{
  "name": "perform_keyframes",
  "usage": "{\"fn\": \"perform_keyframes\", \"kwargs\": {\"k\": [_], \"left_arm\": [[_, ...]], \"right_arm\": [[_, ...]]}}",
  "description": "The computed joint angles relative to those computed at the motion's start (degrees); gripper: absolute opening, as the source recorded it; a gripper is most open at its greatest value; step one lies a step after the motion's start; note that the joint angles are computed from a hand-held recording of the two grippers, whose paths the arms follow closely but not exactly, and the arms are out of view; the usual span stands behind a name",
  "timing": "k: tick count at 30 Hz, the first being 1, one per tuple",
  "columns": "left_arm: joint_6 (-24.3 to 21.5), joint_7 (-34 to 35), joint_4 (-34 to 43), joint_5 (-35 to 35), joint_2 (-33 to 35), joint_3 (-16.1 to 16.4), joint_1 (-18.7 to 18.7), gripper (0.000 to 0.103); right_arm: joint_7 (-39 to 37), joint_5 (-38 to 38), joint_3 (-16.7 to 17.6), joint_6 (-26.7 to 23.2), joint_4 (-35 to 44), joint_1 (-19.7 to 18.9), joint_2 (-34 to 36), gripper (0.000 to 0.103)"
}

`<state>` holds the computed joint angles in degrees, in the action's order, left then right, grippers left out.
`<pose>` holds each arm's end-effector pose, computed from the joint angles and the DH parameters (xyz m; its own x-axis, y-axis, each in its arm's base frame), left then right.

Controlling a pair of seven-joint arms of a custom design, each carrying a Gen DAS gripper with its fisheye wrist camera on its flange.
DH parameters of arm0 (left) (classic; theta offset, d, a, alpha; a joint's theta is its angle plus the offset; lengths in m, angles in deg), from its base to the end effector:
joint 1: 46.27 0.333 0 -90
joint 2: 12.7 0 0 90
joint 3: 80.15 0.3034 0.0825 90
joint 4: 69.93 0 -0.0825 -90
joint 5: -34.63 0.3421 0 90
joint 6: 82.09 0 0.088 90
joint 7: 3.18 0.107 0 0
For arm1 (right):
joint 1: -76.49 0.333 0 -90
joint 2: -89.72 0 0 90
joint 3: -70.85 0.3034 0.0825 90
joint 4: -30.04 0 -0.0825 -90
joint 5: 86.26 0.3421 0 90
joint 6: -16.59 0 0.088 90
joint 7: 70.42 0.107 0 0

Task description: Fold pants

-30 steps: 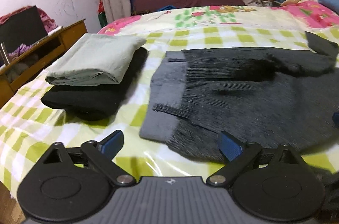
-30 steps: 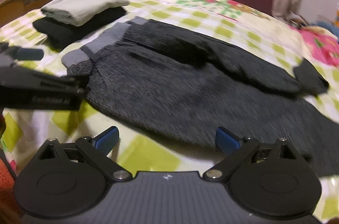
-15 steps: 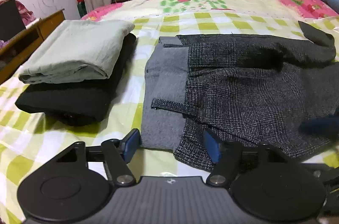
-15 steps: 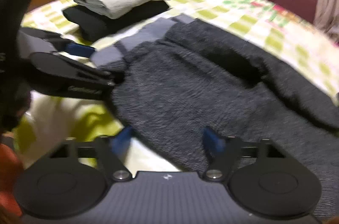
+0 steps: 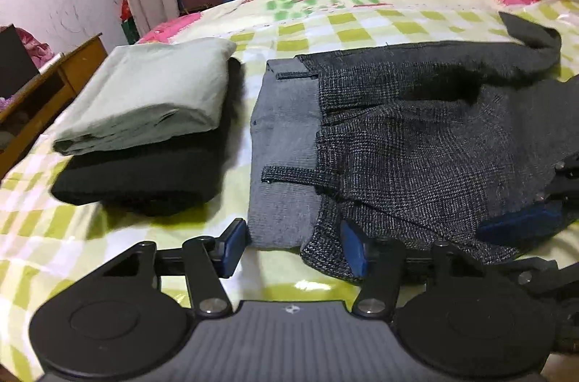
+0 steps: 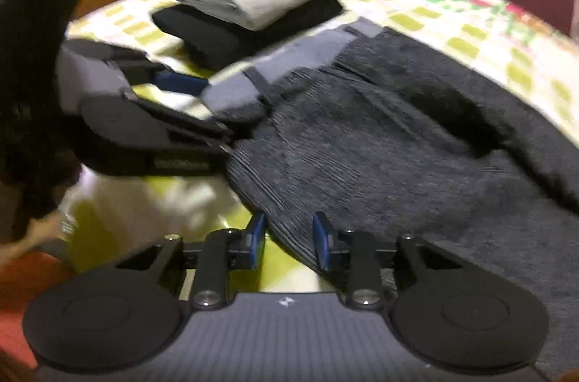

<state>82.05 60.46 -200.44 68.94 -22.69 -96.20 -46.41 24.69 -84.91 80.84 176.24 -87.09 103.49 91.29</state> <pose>0.4689 -0.1756 0.5134 -0.2419 -0.9402 -0.2398 -0.6352 0.3403 -0.6933 0.4541 0.3396 0.5192 0.5349 -0.8407 -0.0837 -0.6685 -0.3606 -0.6505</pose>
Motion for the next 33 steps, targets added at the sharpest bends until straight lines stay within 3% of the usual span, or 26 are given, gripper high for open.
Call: {"fn": "perform_keyframes", "kwargs": {"k": [2,5,7,10,12,14,19,23,26,27,29,33], "left_arm": [[-1.57,-0.92,-0.30,2.17,-0.91,-0.54,0.74,0.071],[-4.68,-2.16,0.21,3.56,-1.77,-0.94,0.94,0.071],[-5.34,-2.84,-0.10,4.39,-3.01,-1.11,0.89,0.071],[-7.11,-3.79,-0.61,5.07,-5.50,-2.04,0.79,0.070],[-7.52,-4.62,-0.79,5.40,-6.50,-2.75,0.90,0.069],[-6.78,-3.86,-0.87,3.55,-6.84,-3.01,-0.19,0.069],[-4.93,-2.01,2.98,1.23,-2.01,-5.76,-3.82,0.069],[-5.00,-0.35,9.91,-0.15,6.23,-6.21,-9.19,0.070],[-7.65,1.83,14.66,-1.49,11.64,-5.71,-12.76,0.070],[-8.72,2.28,15.52,-1.05,12.68,-5.26,-13.74,0.070],[-8.87,3.06,15.65,-0.02,12.91,-3.89,-15.17,0.070],[-9.73,5.70,16.85,-1.19,12.30,-0.85,-17.33,0.070]], "right_arm": [[-1.40,2.06,0.63,-0.12,1.32,0.38,1.04,0.033],[-3.81,5.37,1.66,1.14,1.94,0.79,1.84,0.045],[-5.71,7.95,1.99,1.97,1.29,0.74,0.96,0.044],[-9.92,18.13,0.93,3.94,-3.02,0.18,-3.83,0.043],[-3.00,14.01,-0.66,6.32,-8.79,-1.23,-9.38,0.043],[5.83,8.14,-1.76,7.09,-14.37,-5.16,-15.08,0.045],[26.73,-8.37,-1.41,1.42,-25.15,-22.89,-27.68,0.049],[32.50,-18.99,-3.17,0.88,-29.87,-32.73,-31.88,0.049],[36.60,-22.50,-5.21,-2.41,-30.24,-36.12,-31.00,0.050],[38.44,-23.06,-5.72,-3.88,-30.13,-36.61,-30.46,0.044],[37.53,-22.80,-9.59,-1.14,-32.80,-34.59,-32.04,0.042],[40.85,-27.53,-5.65,-6.53,-30.42,-34.88,-33.99,0.054]]}}
